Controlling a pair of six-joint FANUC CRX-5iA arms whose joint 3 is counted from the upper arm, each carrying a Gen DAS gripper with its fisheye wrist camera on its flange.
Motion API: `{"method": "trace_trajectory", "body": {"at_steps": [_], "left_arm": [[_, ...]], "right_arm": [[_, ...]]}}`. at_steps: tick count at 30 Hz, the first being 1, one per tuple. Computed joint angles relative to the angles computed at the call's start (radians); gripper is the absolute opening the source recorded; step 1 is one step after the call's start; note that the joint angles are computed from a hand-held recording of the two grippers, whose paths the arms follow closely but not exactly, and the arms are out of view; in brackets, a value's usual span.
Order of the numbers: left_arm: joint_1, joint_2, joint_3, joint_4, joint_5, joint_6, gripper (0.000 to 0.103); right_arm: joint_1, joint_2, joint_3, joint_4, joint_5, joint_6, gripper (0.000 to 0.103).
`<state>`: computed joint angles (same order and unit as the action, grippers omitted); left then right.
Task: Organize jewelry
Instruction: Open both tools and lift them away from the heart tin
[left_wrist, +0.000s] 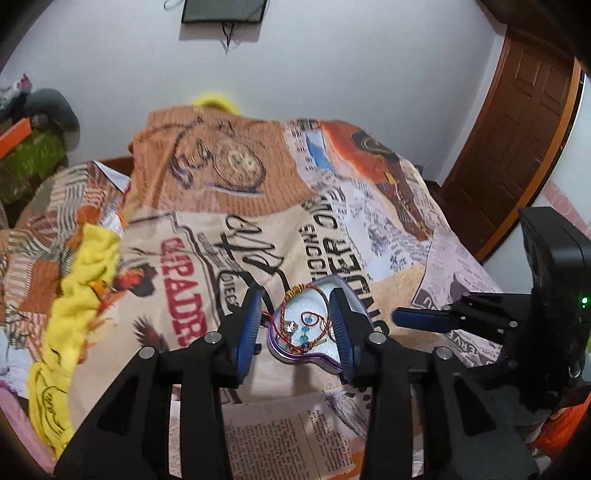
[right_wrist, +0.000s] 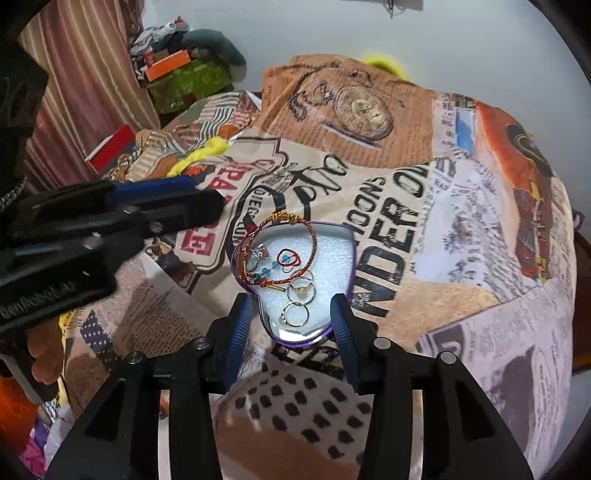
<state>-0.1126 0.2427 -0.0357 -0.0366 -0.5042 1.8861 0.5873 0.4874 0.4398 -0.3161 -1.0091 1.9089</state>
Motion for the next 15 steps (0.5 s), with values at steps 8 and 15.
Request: {"method": "trace_trajectory", "body": {"at_steps": [8, 15], "left_arm": [[-0.054, -0.065, 0.017, -0.13, -0.039, 0.092, 0.046], [-0.11, -0.085, 0.017, -0.15, -0.053, 0.104, 0.047]], "right_arm": [[-0.036, -0.12, -0.105, -0.012, 0.08, 0.015, 0.041], [-0.087, -0.224, -0.203, -0.021, 0.152, 0.029, 0.041]]}}
